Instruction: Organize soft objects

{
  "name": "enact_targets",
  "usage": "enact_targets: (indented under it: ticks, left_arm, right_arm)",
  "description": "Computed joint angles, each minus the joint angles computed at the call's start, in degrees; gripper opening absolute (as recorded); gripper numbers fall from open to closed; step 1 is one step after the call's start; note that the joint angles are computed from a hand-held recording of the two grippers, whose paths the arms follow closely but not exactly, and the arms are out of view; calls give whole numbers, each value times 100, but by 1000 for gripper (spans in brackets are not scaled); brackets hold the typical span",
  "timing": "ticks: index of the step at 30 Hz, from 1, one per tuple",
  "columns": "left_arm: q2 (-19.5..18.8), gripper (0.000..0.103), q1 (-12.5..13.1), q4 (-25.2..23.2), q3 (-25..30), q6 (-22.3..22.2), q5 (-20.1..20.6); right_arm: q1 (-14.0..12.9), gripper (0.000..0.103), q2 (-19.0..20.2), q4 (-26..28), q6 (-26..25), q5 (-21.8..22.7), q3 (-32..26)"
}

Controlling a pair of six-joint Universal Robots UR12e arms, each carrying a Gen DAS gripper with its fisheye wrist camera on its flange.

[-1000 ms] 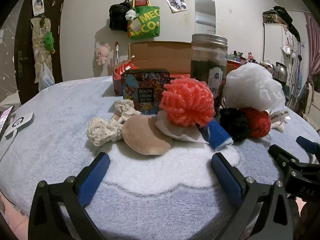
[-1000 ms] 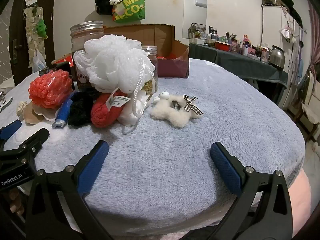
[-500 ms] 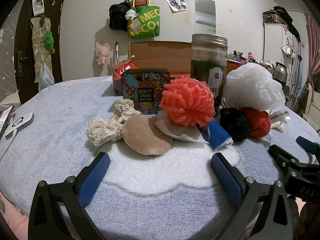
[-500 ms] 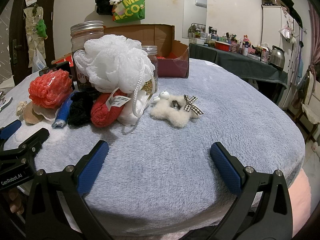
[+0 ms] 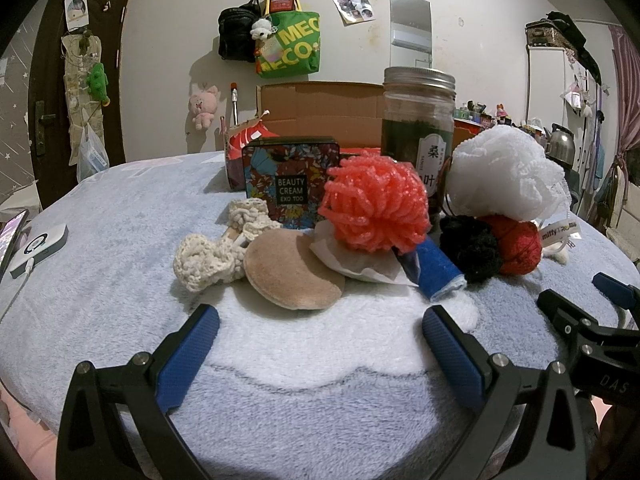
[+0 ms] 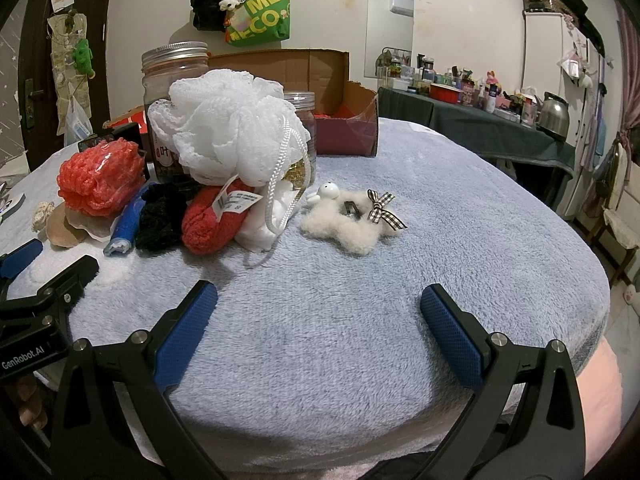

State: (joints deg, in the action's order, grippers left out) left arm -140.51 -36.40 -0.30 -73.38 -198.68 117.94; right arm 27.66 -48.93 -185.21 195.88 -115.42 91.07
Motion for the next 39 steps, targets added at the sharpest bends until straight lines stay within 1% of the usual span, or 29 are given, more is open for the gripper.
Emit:
enact_targets:
  ticks: [34,37,39]
  left_arm:
    - [6,103,3,-9,-4,2,-17]
    - [22,103,29,-26,-13,32,-90]
    - [82,103,57,-61,-66,-11,-240]
  right_arm:
    - [4,103,-25,-14,-1,3,29]
    - [-11,103,-1,-3,-14,42,6]
    - [-24,103,-16,24,6,115,11]
